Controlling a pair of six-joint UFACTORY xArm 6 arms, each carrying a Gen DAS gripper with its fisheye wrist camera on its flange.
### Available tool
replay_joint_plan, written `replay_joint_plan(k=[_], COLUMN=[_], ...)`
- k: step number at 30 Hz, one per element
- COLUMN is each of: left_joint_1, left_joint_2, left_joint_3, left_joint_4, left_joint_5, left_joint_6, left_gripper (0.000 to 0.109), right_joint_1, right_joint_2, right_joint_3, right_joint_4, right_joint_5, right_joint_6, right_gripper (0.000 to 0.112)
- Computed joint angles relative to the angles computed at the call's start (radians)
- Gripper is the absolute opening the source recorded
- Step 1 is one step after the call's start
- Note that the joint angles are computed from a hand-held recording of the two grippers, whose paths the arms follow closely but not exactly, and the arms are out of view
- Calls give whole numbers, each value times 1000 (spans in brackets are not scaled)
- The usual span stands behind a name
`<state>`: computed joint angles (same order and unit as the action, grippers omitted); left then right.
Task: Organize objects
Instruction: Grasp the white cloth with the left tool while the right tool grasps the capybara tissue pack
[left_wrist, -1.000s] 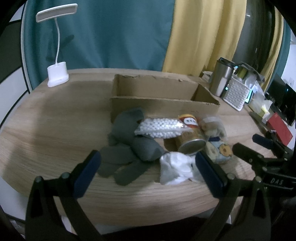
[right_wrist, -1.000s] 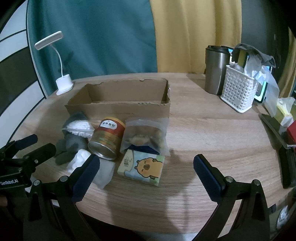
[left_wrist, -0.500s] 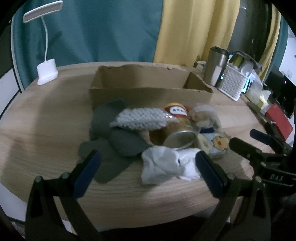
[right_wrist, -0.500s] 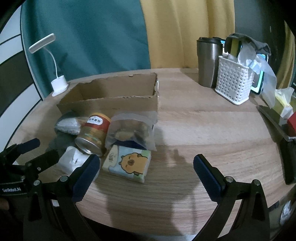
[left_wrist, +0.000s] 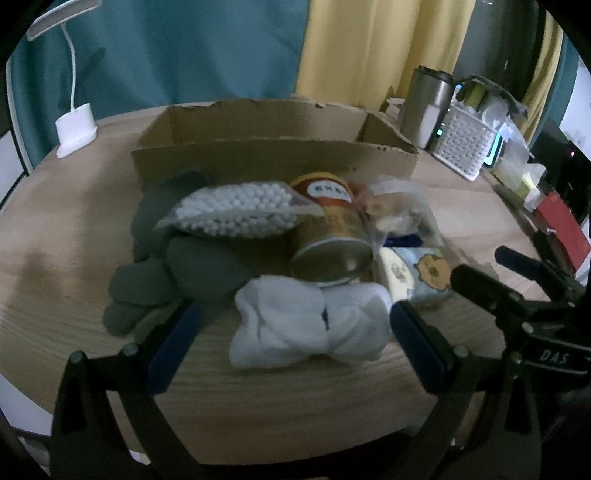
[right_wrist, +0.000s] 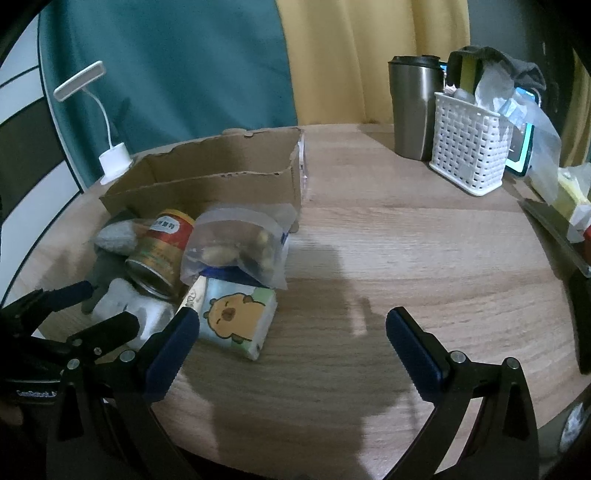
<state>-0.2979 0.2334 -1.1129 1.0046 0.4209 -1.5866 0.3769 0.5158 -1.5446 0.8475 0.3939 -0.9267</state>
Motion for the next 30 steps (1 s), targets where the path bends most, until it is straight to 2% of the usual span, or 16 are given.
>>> replay_joint_plan(k=[9, 13, 14, 15, 17, 21, 30], left_joint_1=[3, 2, 1, 1, 0, 4, 27], left_joint_2=[52, 51, 51, 49, 48, 37, -53], left_joint_3=[-28, -24, -23, -20, -20, -5, 70], left_joint_4=[-92, -77, -68, -57, -39, 18, 160], left_joint_5=[-23, -20, -19, -22, -23, -49, -79], left_joint_6=[86, 83, 80, 74, 73, 38, -89], left_gripper=[102, 102, 100, 92, 83, 74, 71], right_joint_1=[-14, -16, -15, -14, -11, -2, 20], right_joint_2=[25, 26, 25, 26, 23, 16, 9], right_joint_3=[-19, -16, -16, -16, -13, -4, -1], right_joint_4=[2, -13, -17, -21, -29, -47, -120], right_joint_5=[4, -3, -3, -4, -4, -7, -2], right_joint_6=[3, 17, 21, 25, 31, 40, 121], right_gripper=[103, 103, 103, 103, 103, 103, 103])
